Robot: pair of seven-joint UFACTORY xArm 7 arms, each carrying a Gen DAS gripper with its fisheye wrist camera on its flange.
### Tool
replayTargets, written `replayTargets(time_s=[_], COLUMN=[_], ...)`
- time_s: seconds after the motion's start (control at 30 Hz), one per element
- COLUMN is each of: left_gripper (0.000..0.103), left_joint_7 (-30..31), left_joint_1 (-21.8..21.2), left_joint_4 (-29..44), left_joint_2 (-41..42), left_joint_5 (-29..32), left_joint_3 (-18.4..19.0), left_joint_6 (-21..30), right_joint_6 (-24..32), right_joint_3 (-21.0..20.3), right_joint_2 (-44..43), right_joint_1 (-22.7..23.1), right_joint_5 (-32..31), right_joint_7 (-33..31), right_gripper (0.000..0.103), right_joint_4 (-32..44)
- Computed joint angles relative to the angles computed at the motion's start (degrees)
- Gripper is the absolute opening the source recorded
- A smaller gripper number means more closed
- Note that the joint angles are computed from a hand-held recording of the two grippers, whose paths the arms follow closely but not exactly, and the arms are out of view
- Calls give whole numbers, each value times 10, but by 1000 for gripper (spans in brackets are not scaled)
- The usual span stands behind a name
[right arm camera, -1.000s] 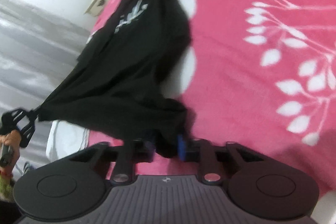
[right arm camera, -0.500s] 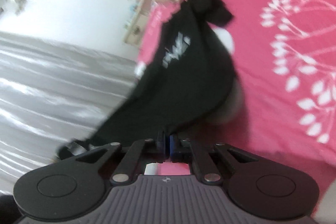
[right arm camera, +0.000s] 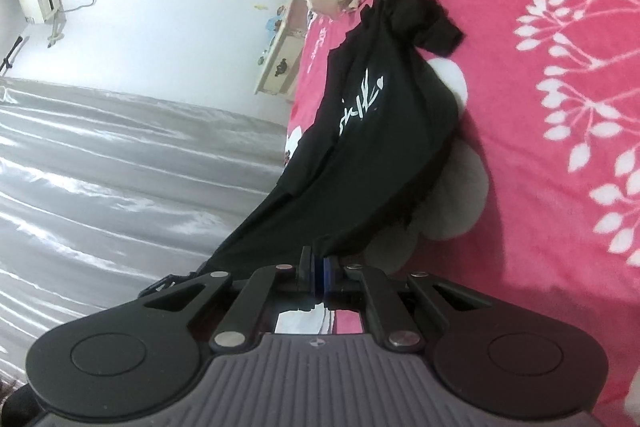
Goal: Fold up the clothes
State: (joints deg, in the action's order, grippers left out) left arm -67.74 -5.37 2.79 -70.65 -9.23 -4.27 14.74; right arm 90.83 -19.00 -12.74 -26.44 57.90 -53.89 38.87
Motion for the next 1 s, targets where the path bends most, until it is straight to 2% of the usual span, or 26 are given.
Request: replayTargets(time_s=[0.1,0.2,0.27,0.33,0.37,0.43,0.5,0.53,0.57,0.6,0.63,0.67,0.73,0.77,0.8,0.83,0.87,0.9,0.93,1.0], left_gripper=[0,0,0,0,0,0,0,0,0,0,0,0,0,0,0,0,0,0,0,0], left_joint_7=[-41,-53,-52,-5,32,125,168,157,130,92,53,27,-6,-8,10,14,24,42,68,82], left_joint_1=[-13,-9,-15,-18,-31,-37,-57,-76,-108,-120,-108,-74,32,66,78,66,40,-9,-40,-110], left_joint_4=[-3,1,18,58,89,180,300,360,420,480,540,600,698,715,730,724,699,673,639,555], left_joint_2=[1,20,87,190,250,370,481,516,551,586,608,626,650,646,641,628,608,586,561,502], left_joint_5=[68,79,83,5,-32,-138,-158,-132,-82,-22,33,65,119,141,144,148,143,135,116,110], left_joint_3=[33,33,49,41,50,33,45,64,99,117,112,82,-16,-49,-62,-53,-30,12,35,93], left_joint_6=[-1,-12,-50,-95,-119,-152,-190,-205,-222,-238,-232,-223,-215,-219,-222,-228,-244,-254,-262,-265], right_joint_6=[0,-1,1,-1,-7,-39,-75,-93,-109,-127,-144,-159,-187,-193,-196,-193,-184,-172,-159,-122], right_joint_3=[0,2,9,21,30,56,81,94,105,117,127,137,156,163,170,174,176,173,167,144], right_joint_2=[1,8,29,56,73,109,152,174,195,210,225,234,252,256,257,252,240,225,210,169], right_joint_1=[-1,0,6,14,21,40,57,63,67,69,69,65,53,44,35,24,12,1,-6,-17], right_joint_5=[-2,-1,13,32,48,96,143,171,197,218,239,264,311,329,341,350,357,365,370,369], right_joint_7=[1,9,29,56,68,88,111,125,134,143,151,150,139,135,131,125,117,109,102,84], right_gripper=[5,5,5,5,5,5,5,5,5,5,5,5,5,5,5,5,5,5,5,5], right_joint_4=[-3,-2,17,46,71,143,232,290,348,402,459,512,609,642,667,678,672,657,639,574])
